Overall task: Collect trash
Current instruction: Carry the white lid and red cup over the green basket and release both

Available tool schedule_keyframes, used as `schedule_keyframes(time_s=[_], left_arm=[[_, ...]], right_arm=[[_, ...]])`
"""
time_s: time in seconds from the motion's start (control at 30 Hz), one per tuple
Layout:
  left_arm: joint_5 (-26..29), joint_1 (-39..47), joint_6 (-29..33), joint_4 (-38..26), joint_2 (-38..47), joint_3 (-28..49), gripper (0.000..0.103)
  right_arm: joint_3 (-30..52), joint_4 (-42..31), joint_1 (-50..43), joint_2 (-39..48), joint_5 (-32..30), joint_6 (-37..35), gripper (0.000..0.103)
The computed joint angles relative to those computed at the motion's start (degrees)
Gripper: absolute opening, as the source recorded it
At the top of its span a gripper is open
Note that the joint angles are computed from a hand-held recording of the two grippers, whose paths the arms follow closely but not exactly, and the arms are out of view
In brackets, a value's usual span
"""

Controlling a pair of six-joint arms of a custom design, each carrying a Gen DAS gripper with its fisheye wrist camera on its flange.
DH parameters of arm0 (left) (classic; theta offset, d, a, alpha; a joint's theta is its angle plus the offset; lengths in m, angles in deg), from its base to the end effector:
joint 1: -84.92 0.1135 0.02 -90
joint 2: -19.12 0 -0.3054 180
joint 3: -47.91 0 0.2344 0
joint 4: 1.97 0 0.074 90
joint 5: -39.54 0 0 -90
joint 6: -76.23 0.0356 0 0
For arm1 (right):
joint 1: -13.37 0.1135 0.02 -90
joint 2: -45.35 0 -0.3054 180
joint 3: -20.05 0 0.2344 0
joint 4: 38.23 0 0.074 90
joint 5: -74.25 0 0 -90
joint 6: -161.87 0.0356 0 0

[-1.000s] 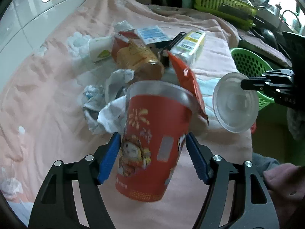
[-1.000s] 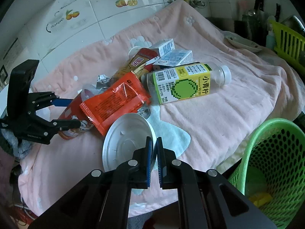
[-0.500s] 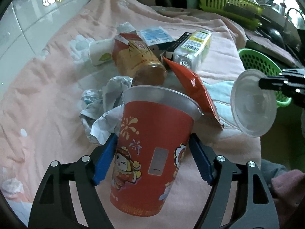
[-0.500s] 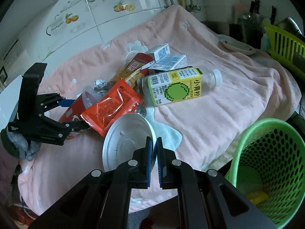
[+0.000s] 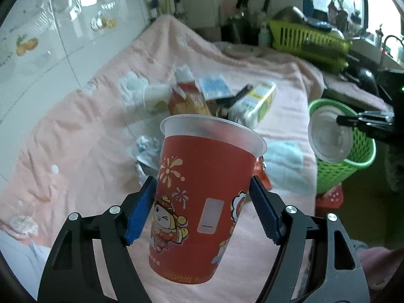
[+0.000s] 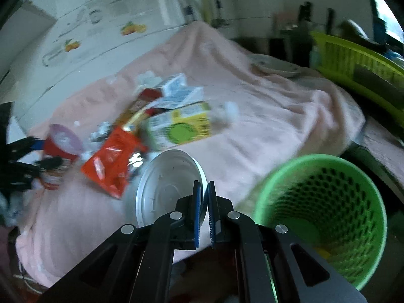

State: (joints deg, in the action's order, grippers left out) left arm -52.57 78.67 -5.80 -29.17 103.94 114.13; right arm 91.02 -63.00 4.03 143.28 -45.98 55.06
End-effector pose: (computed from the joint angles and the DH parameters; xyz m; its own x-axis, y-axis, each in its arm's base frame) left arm 0.2894 -0.0304 0.2643 -0.6942 0.2154 -0.6868 0.1813 0.9757 0.1228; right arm 0.3344 -0.0368 0.2275 -0.6932 -0.1392 -0.7072 -0.3844 0.9014 0.1993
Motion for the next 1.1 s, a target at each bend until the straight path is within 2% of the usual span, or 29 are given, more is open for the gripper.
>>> schedule_keyframes(time_s=[0.23,0.3,0.4,0.53,0.7,0.8,1.0,1.07,1.1], left_arm=[[-0.11,-5.81,-3.65,-1.88,-2.22,2.73,0.073],[-0.45,-8.57,-4.67,-1.4,-1.33,3.6,0.073],[-0.45,-12.58,-6.51,-0.65,0.92,5.35,0.073],[-0.58,-17.65,-8.7,0.67,5.04,8.51,0.073],[0.96,-23.03,-12.12,2.09,12.67,14.97,0.073],[1.87,-25.72,-14.54,2.15,17.98,19.79,0.073],[2.0,-29.89,-17.99,-0.34,29.23,30.66,0.073],[2.43,-30.53,-19.49,-2.14,33.17,35.06,0.073],[2.67,-30.86,-19.87,-2.66,34.49,36.43,0.074]], right_arm=[[2.76,0.64,-8.39,3.48,3.52,-1.91,0.006],[4.03,0.3,-11.1,5.13,3.97,-2.52,0.007],[5.29,0.28,-14.46,7.05,4.38,-3.0,0.014],[6.04,0.33,-17.9,8.54,3.66,-3.69,0.015],[5.57,-0.01,-21.77,8.32,1.35,-4.76,0.03],[4.52,0.29,-23.83,7.13,-0.22,-5.67,0.043],[3.35,0.16,-27.86,4.85,-3.77,-7.15,0.062],[2.95,-0.08,-29.35,4.11,-4.59,-8.29,0.073],[2.76,-0.1,-29.8,3.85,-4.89,-8.59,0.076]])
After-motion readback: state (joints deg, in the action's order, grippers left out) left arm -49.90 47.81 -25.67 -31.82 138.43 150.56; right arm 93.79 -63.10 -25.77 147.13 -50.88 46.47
